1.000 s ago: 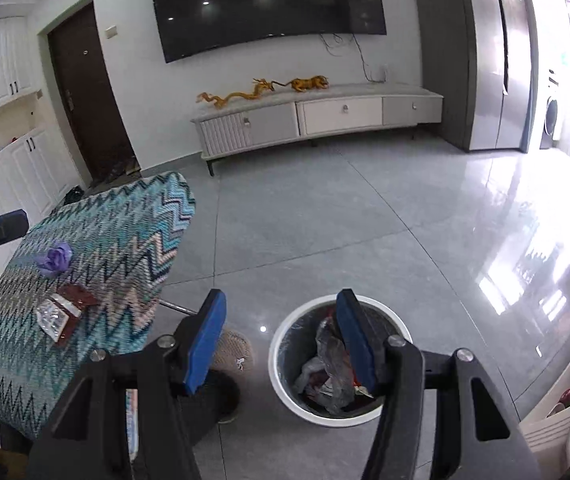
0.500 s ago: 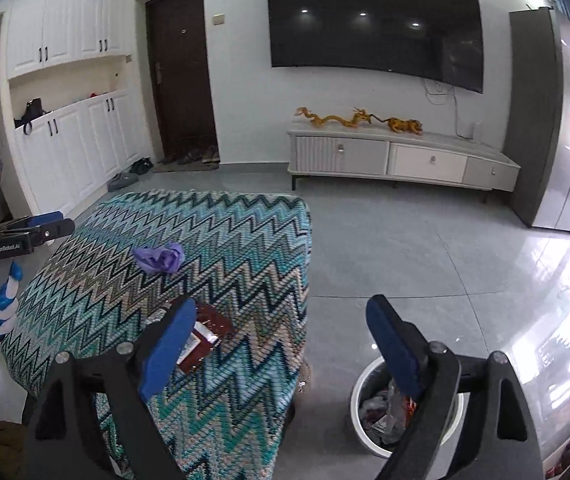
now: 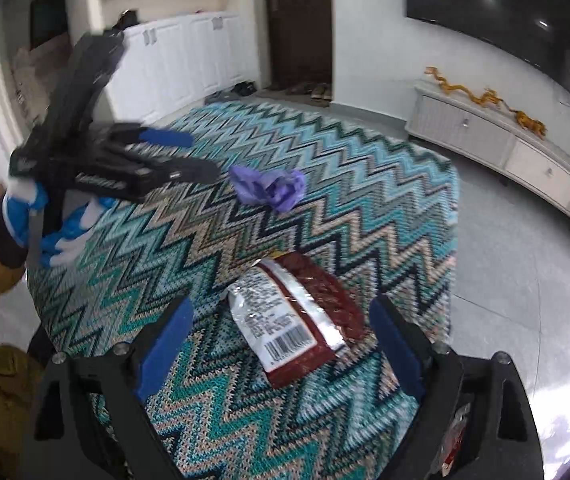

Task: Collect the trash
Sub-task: 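Grasp purple glove with left tool while right tool grasps brown snack wrapper, then carry glove and snack wrapper to the bin and release them inside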

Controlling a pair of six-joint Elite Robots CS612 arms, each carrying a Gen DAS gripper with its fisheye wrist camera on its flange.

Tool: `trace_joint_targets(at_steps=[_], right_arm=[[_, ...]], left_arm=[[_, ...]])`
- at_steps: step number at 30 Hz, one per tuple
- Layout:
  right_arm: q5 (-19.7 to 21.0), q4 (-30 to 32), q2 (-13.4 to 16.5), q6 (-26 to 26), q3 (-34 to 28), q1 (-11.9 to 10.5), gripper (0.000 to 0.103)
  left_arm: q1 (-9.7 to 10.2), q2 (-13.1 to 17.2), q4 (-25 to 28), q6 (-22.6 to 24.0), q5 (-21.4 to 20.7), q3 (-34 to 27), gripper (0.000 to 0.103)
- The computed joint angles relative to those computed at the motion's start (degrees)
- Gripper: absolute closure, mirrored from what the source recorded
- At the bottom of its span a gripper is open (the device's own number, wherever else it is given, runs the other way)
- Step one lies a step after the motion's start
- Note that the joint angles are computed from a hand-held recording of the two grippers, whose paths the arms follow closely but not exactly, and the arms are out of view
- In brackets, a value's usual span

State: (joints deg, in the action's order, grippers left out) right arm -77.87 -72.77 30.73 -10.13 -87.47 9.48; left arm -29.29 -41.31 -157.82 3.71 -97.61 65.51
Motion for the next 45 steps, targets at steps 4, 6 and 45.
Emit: trace_joint_targets(at_steps=[4,6,45], right_arm=[[1.2,0.4,-0.2,-3.1,2.3,-0.1,0.011],[1.6,0.5,-0.3,-3.1,3.2,-0.2,0.011],[1.2,-3.6,-0.8,9.1,-0.2,0.4,0.096]], left_arm=[[-0.45,2.9,4.2,1.6,0.7,-4.7,0.015],[-0.46,4.5,6.4,1.8,1.1,-7.3,0.015],[-0.76,-8.8,-9.1,-6.6,13.6,13.0,0.063]])
